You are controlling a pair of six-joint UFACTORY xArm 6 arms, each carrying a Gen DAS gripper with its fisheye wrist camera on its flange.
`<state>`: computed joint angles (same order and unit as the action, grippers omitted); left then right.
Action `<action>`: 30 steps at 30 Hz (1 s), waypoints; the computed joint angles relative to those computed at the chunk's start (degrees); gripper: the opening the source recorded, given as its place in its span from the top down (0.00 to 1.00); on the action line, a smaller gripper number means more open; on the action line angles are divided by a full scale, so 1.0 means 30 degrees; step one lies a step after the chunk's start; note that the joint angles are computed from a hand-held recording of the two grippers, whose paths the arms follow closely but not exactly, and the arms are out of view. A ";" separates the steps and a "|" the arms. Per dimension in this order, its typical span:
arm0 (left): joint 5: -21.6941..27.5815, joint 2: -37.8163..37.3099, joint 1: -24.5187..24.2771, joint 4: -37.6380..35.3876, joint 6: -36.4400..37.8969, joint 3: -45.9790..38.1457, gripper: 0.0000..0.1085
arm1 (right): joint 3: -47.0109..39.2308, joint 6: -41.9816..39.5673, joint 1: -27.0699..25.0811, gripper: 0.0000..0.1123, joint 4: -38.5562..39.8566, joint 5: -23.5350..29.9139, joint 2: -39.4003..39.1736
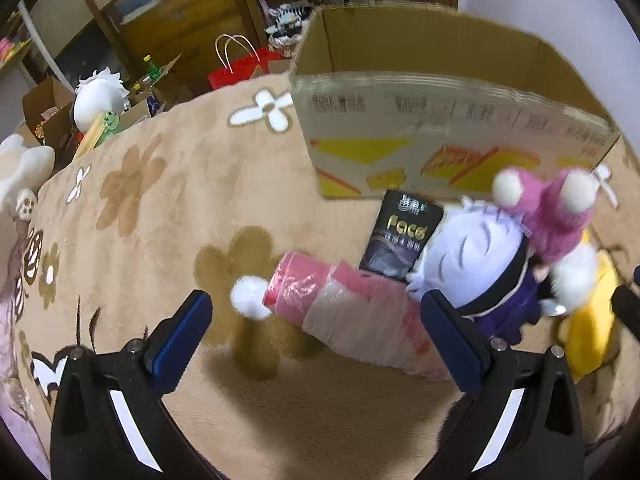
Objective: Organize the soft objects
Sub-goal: 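Grasp the pink wrapped roll with the left tool while the right tool grasps the yellow plush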
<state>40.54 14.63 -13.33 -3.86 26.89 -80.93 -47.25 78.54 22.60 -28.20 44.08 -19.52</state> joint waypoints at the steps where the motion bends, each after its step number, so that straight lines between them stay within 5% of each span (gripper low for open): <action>1: 0.0031 0.0096 -0.0023 0.0180 -0.0053 0.0009 0.06 | 0.0052 -0.0007 -0.0032 0.08 0.0115 -0.0074 0.0027; 17: 0.0089 0.0832 -0.0217 0.0711 -0.1159 0.0092 0.05 | 0.0747 -0.1456 -0.0528 0.08 0.3137 -0.1314 0.0979; 25: 0.1520 0.1800 -0.0046 -0.0659 -0.1875 -0.1168 0.05 | 0.0503 -0.1863 -0.0425 0.08 0.3310 -0.1147 0.1380; 30: 0.0837 0.1861 -0.0295 -0.0055 -0.2386 -0.0936 0.05 | 0.0167 -0.2204 -0.0335 0.08 0.3369 -0.0790 0.1708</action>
<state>43.05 20.22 -14.21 -4.03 19.73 -83.74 -46.75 71.92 21.59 -18.09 41.71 -14.40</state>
